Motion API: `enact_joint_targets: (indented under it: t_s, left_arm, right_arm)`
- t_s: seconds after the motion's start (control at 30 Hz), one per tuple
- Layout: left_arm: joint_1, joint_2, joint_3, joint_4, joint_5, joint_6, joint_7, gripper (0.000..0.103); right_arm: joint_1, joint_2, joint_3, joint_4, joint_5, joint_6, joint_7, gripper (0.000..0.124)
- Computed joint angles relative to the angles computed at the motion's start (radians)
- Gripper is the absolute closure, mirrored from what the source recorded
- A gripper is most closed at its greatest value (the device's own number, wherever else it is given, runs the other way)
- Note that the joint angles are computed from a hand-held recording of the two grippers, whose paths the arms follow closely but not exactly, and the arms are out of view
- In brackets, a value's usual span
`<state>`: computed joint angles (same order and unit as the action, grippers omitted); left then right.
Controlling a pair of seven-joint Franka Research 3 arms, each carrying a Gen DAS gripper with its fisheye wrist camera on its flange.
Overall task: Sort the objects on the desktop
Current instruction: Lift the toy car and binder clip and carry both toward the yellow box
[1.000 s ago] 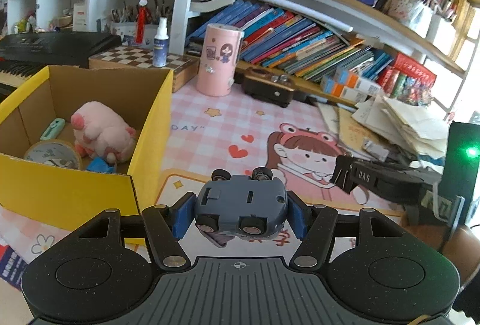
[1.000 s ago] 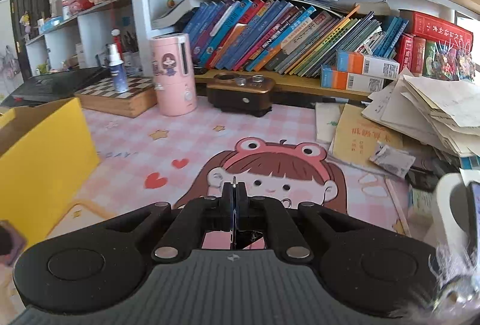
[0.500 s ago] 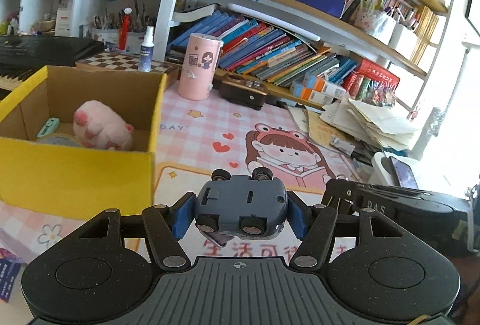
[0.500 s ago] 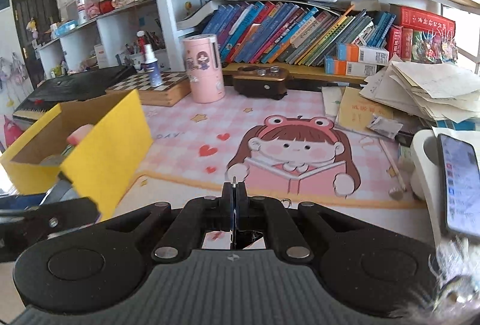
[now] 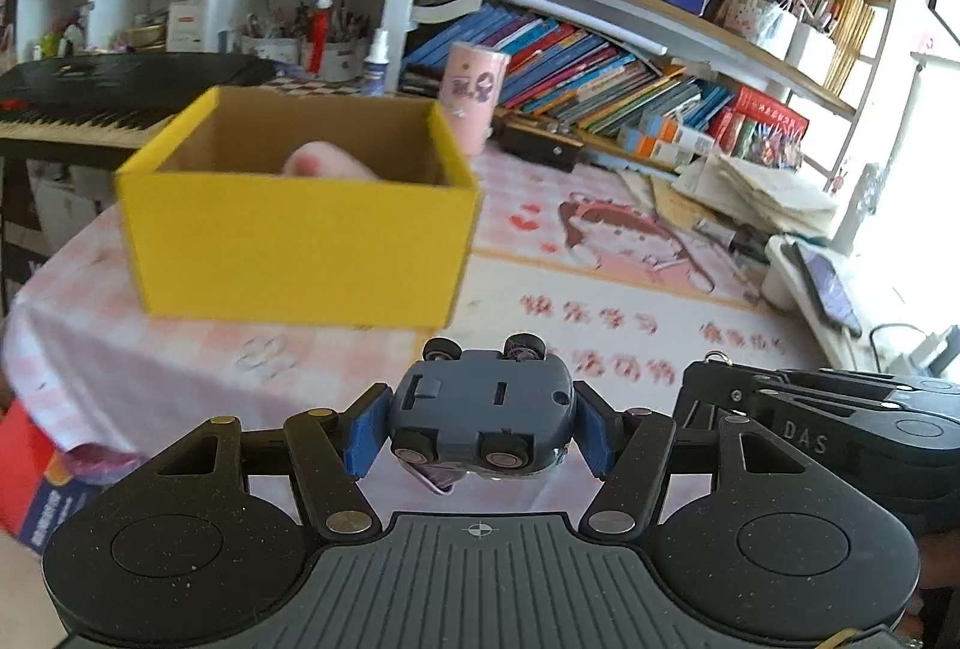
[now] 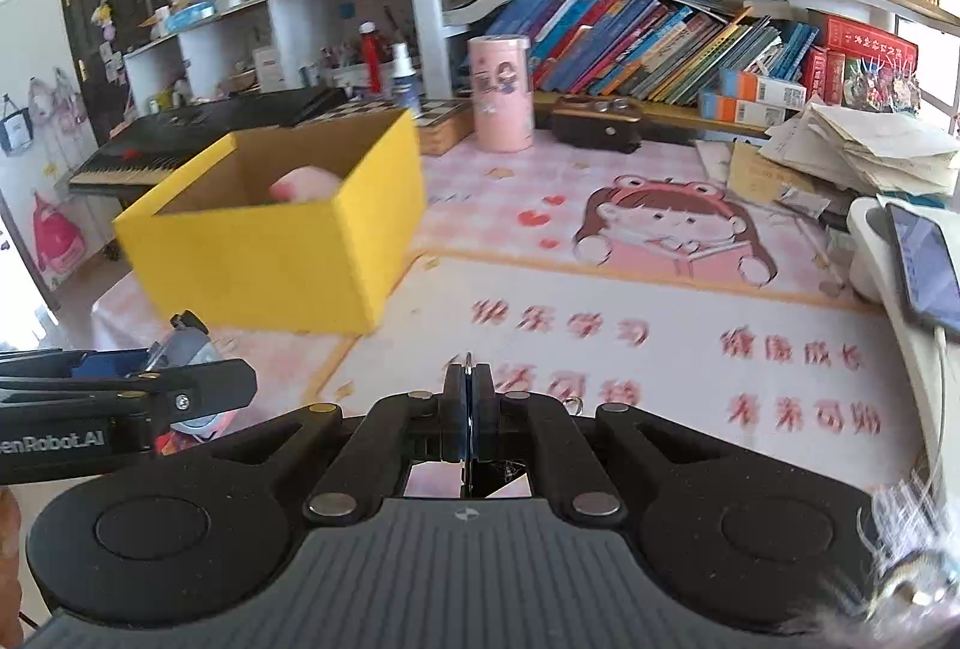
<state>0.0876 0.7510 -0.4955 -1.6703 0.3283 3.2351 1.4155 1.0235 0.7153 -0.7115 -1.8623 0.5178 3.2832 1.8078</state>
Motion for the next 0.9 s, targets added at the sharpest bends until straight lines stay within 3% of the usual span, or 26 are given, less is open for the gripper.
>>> enact_joint_targets:
  t_s: [0.13,0.37,0.6,0.9]
  left_arm:
    - [0.056,-0.069,-0.002,-0.115,0.014,0.035,-0.015,0.04]
    - [0.106,-0.151,0.025,-0.243,0.062,0.111,-0.092,0.04]
    - [0.081,-0.195,0.109,-0.289,0.113,0.164,-0.196,0.04]
    - [0.062,-0.208,0.163,-0.294,0.187,0.19,-0.281,0.04]
  right_arm:
    - [0.098,0.01,-0.05,-0.018,0.014,-0.024,0.039,0.122]
    - [0.141,-0.001,-0.038,-0.006,-0.06,-0.056,0.104,0.122]
    - [0.139,-0.002,-0.018,0.028,-0.144,-0.067,0.139,0.122]
    - [0.1,0.006,0.018,0.078,-0.211,-0.08,0.164,0.122]
